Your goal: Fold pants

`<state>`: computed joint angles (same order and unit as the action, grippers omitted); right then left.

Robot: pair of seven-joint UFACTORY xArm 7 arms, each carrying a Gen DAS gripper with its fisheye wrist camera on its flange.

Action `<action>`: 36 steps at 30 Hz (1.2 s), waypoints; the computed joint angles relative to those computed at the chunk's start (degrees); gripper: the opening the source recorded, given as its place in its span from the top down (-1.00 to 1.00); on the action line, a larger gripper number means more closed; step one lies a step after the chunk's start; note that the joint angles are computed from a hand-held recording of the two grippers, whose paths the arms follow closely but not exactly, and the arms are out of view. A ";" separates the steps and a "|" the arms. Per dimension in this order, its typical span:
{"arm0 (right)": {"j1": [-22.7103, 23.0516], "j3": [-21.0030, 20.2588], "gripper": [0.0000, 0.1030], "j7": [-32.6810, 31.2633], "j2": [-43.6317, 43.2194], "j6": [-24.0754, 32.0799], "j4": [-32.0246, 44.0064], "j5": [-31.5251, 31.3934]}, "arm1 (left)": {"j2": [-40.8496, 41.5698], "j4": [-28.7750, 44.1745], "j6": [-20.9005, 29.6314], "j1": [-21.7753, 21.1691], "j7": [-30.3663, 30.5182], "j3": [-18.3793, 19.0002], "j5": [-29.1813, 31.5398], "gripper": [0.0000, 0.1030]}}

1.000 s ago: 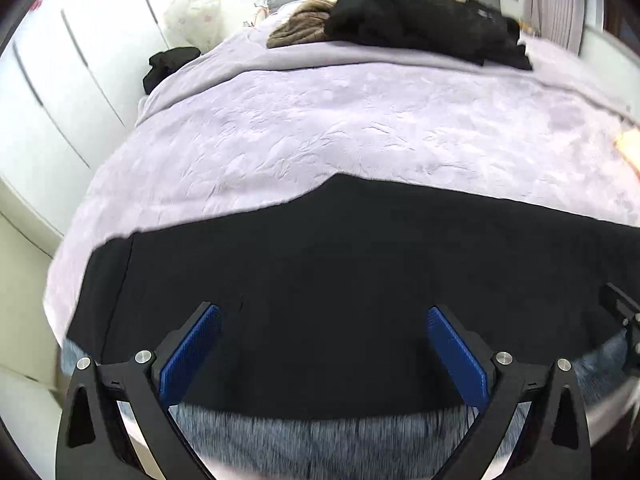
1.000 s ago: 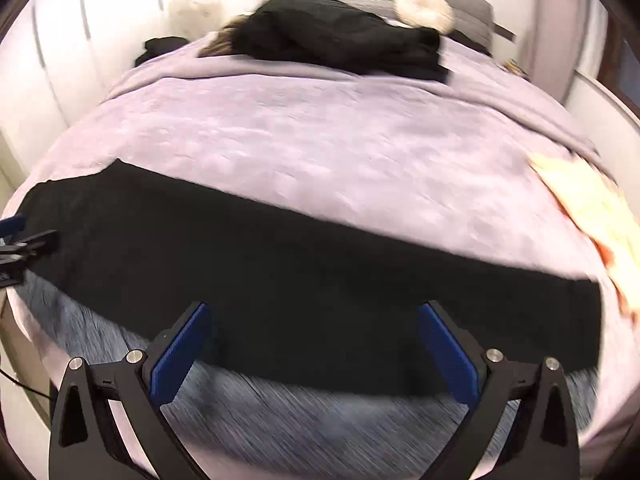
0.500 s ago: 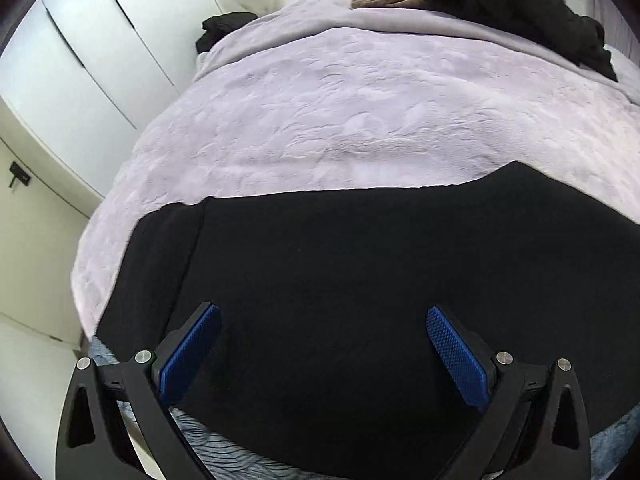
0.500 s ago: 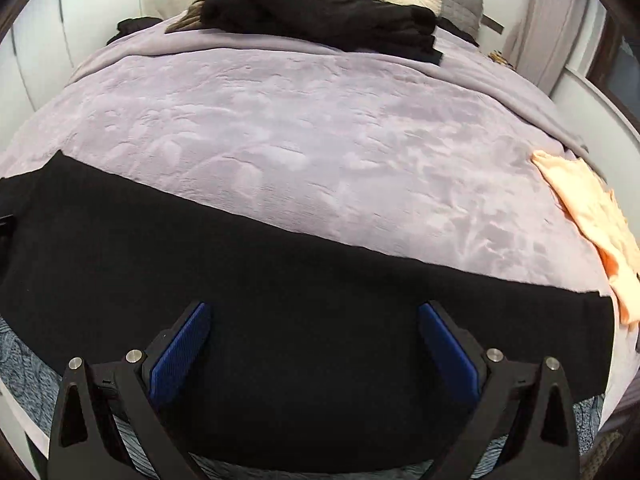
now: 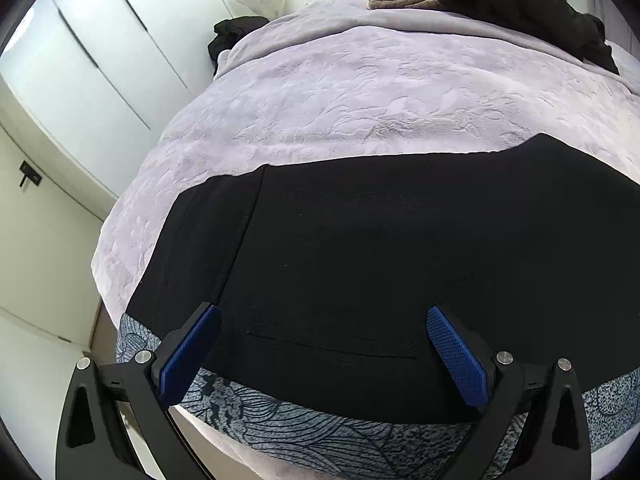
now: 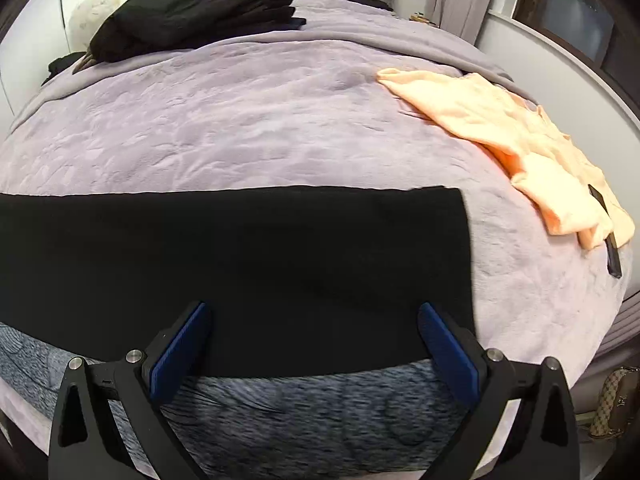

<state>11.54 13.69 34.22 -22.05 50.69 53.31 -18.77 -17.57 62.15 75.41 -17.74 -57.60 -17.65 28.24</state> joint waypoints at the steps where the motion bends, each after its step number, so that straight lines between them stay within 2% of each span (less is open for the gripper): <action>1: -0.72 0.54 -0.99 0.23 -0.85 1.13 -0.40 -2.18 | -1.95 -1.78 -1.92 -0.01 0.08 1.34 -1.99 -1.00; 2: -1.76 1.11 -1.00 0.41 -1.56 2.41 -0.74 -3.45 | -4.45 -4.14 -4.83 0.01 0.41 2.95 -4.92 -1.00; 3: -1.26 -0.72 -1.00 -0.08 -2.73 1.39 -2.15 -2.31 | -7.15 -6.98 -8.21 0.14 1.28 4.91 -8.49 -1.00; 5: -0.55 -5.81 -1.00 -2.84 -5.34 -1.40 -5.12 5.38 | -11.33 -11.63 -13.38 0.82 2.28 7.22 -13.49 -1.00; 7: -1.78 -8.73 -1.00 -3.65 -8.09 -2.72 -7.54 10.64 | -13.52 -13.46 -15.71 1.92 2.52 7.39 -15.92 -1.00; 9: -4.51 -7.64 -1.00 -2.90 -11.08 -2.25 -8.64 9.89 | -13.14 -11.84 -13.96 3.85 1.44 5.20 -16.12 -1.00; 11: -6.56 -5.86 -1.00 -2.55 -13.88 -0.91 -8.89 8.03 | -12.13 -8.74 -10.58 6.14 -2.27 1.40 -13.56 -1.00; 12: -7.27 -4.98 -1.00 -2.19 -14.79 -0.15 -8.83 7.33 | -11.99 -8.13 -11.57 6.02 -2.47 0.98 -13.31 -1.00; 14: -6.77 -4.50 -1.00 -2.35 -15.97 -0.72 -8.88 8.24 | -10.86 -6.95 -15.03 5.41 -1.65 0.91 -13.56 -1.00; 15: -6.11 -4.27 -1.00 -2.62 -15.96 -1.58 -8.67 9.04 | -9.05 -5.03 -14.37 6.01 -1.87 -0.17 -11.98 -1.00; 17: -4.34 -3.25 -1.00 -3.80 -14.14 -3.56 -7.19 10.31 | -4.10 -0.12 -9.41 7.53 -2.86 -2.26 -7.33 -1.00; 20: -2.50 -0.10 -1.00 -5.30 -9.52 -5.01 -3.99 9.24 | 0.03 2.01 -4.76 8.26 -3.95 0.26 -4.64 -1.00; 22: -2.57 1.97 -1.00 -4.50 -8.68 -3.81 -3.43 6.54 | 0.25 0.13 -0.85 10.04 -5.25 2.68 -6.06 -1.00; 23: -2.57 2.20 -1.00 -3.92 -9.08 -3.39 -4.07 5.77 | -2.24 -2.62 -1.51 9.20 -6.22 5.59 -8.02 -1.00; 25: -2.06 0.13 -1.00 -3.29 -12.31 -2.34 -6.89 7.05 | -7.82 -7.45 -4.42 9.64 -7.84 7.14 -10.14 -1.00; 27: -1.50 -3.95 -1.00 -4.34 -16.20 -2.06 -10.37 10.51 | -8.96 -6.24 0.28 10.28 -8.50 4.76 -8.67 -1.00; 29: -0.85 -7.45 -1.00 -6.43 -20.58 -2.81 -13.99 14.25 | -9.06 -4.84 1.71 9.44 -9.04 2.93 -8.68 -1.00; 32: 0.98 -9.99 -1.00 -12.09 -24.76 -3.62 -17.23 18.27 | -5.38 -0.77 -1.35 6.29 -8.41 -0.46 -8.66 -1.00; 36: 1.43 -9.69 -0.96 -17.04 -27.11 -7.38 -19.98 20.34 | 9.50 13.10 -4.00 -0.35 -5.25 -6.00 -4.70 -1.00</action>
<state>12.97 4.00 17.18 -49.16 43.31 33.33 1.57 -8.06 75.26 71.41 -18.09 -62.85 -23.66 23.54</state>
